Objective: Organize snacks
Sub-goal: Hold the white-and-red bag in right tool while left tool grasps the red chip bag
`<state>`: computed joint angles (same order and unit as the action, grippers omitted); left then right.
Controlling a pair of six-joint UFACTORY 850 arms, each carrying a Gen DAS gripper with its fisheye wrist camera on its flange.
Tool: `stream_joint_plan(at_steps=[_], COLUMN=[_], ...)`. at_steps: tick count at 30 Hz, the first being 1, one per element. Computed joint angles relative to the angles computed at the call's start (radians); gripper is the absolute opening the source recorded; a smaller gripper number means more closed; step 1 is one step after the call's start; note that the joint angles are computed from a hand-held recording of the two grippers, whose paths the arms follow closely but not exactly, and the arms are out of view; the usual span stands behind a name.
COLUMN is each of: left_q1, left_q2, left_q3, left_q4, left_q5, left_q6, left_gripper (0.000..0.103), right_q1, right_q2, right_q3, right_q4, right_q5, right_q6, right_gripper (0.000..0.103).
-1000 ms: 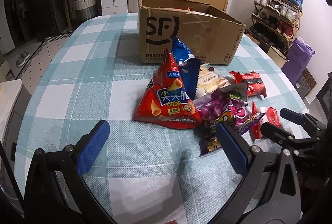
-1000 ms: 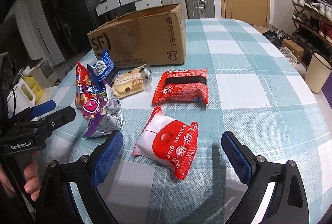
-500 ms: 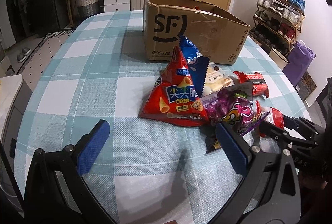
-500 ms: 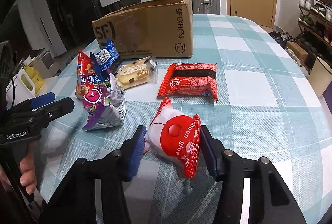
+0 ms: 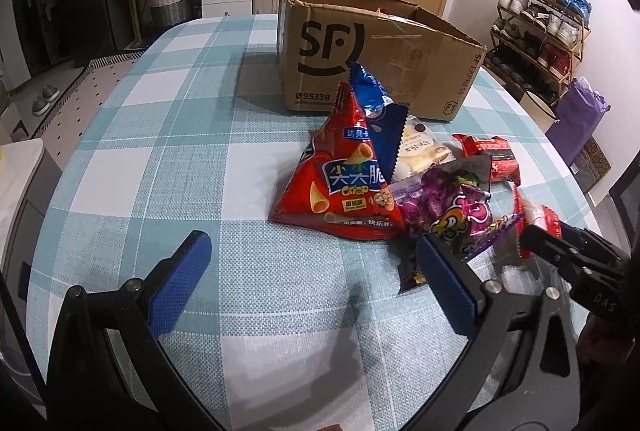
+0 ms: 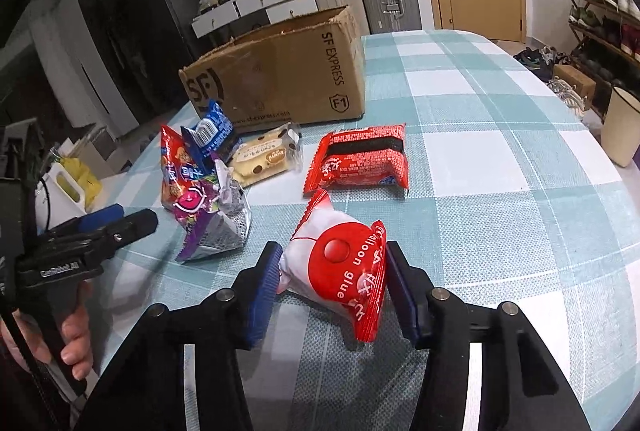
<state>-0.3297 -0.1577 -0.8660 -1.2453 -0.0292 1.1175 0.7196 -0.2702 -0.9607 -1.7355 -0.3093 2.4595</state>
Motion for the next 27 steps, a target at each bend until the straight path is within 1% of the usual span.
stream_joint_plan(at_steps=[2, 5, 6, 8, 9, 10, 12, 14, 16, 18, 20, 22, 24, 25, 26, 27], left_q1=[0.002, 0.006, 0.007, 0.009, 0.010, 0.011, 0.011, 0.012, 0.010, 0.009, 0.007, 0.006, 0.005, 0.006, 0.006, 0.005], left_q2=[-0.006, -0.014, -0.017, -0.024, -0.025, -0.028, -0.033, -0.038, -0.047, -0.052, -0.061, -0.071, -0.082, -0.086, -0.093, -0.098], left_q3=[-0.007, -0.019, -0.023, -0.033, -0.036, -0.040, -0.048, -0.055, -0.065, -0.073, -0.085, -0.098, -0.110, -0.116, -0.123, -0.128], left_q4=[0.080, 0.271, 0.292, 0.398, 0.414, 0.432, 0.530, 0.561, 0.663, 0.679, 0.763, 0.753, 0.785, 0.747, 0.750, 0.784], left_q5=[-0.001, -0.004, -0.005, -0.010, -0.012, -0.014, -0.016, -0.015, -0.017, -0.017, -0.019, -0.026, -0.033, -0.035, -0.037, -0.038], left_q6=[-0.083, -0.277, -0.299, -0.404, -0.419, -0.437, -0.535, -0.566, -0.665, -0.677, -0.759, -0.745, -0.779, -0.742, -0.745, -0.778], left_gripper=[0.102, 0.102, 0.102, 0.102, 0.102, 0.102, 0.102, 0.102, 0.102, 0.102, 0.102, 0.102, 0.102, 0.102, 0.102, 0.102], right_q1=[0.001, 0.003, 0.003, 0.000, -0.001, 0.000, 0.006, 0.002, 0.004, 0.004, 0.004, 0.003, 0.002, 0.002, 0.002, 0.001], right_q2=[0.010, 0.021, 0.022, 0.025, 0.026, 0.026, 0.023, 0.023, 0.023, 0.022, 0.020, 0.019, 0.018, 0.017, 0.017, 0.016], right_q3=[0.011, 0.023, 0.025, 0.030, 0.031, 0.031, 0.026, 0.025, 0.024, 0.023, 0.021, 0.019, 0.018, 0.017, 0.018, 0.017], right_q4=[-0.050, -0.103, -0.115, -0.169, -0.182, -0.185, -0.118, -0.117, -0.085, -0.075, -0.048, -0.033, -0.024, -0.016, -0.014, -0.014], right_q5=[-0.009, -0.023, -0.025, -0.014, -0.011, -0.013, -0.027, -0.016, -0.024, -0.025, -0.029, -0.030, -0.030, -0.033, -0.036, -0.037], right_q6=[0.052, 0.108, 0.122, 0.169, 0.183, 0.185, 0.121, 0.125, 0.094, 0.086, 0.063, 0.050, 0.040, 0.034, 0.033, 0.032], right_gripper=[0.052, 0.052, 0.052, 0.052, 0.052, 0.052, 0.052, 0.052, 0.052, 0.052, 0.052, 0.052, 0.052, 0.052, 0.052, 0.052])
